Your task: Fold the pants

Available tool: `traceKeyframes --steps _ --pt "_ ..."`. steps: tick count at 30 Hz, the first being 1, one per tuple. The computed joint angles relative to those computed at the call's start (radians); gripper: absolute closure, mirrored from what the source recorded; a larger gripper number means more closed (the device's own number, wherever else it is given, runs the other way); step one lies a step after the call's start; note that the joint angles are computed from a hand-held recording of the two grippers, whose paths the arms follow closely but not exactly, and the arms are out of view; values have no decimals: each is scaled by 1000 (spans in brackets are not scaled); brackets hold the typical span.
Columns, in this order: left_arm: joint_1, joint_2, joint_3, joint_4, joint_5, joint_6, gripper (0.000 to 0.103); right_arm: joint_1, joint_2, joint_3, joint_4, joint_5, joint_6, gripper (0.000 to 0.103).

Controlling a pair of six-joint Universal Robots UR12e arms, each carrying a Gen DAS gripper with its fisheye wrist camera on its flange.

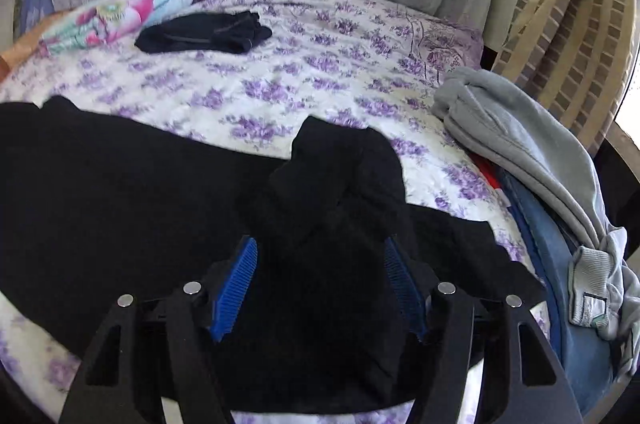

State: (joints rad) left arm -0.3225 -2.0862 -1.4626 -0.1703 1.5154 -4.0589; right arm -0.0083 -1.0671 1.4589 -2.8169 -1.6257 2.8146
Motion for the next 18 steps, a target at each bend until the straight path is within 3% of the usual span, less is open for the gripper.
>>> traceKeyframes --steps 3,4,5,6,8,10,12,14,18 --pt "5 -3 -2 5 -12 -18 15 18 8 26 -89 -72 -79 42" --pt "6 -4 -1 5 -14 -22 15 19 11 25 -98 -97 -89 57" --pt "6 -6 1 3 -13 -25 15 14 11 24 -93 -97 -81 62" --pt "5 -6 2 1 -12 -25 15 -2 7 21 -77 -91 -32 69" --pt "6 -6 -1 7 -15 -22 15 -37 -6 18 -41 -91 142 72" --pt "8 -6 -6 19 -21 -25 15 -120 -49 50 5 27 351 69" --pt "8 -7 -7 27 -24 -29 15 -175 -87 98 -11 104 548 57" --pt "8 -8 -6 25 -22 -28 15 -211 -116 138 -43 196 631 57" --pt "5 -10 -3 19 -9 -25 14 -277 -100 136 2 584 796 55"
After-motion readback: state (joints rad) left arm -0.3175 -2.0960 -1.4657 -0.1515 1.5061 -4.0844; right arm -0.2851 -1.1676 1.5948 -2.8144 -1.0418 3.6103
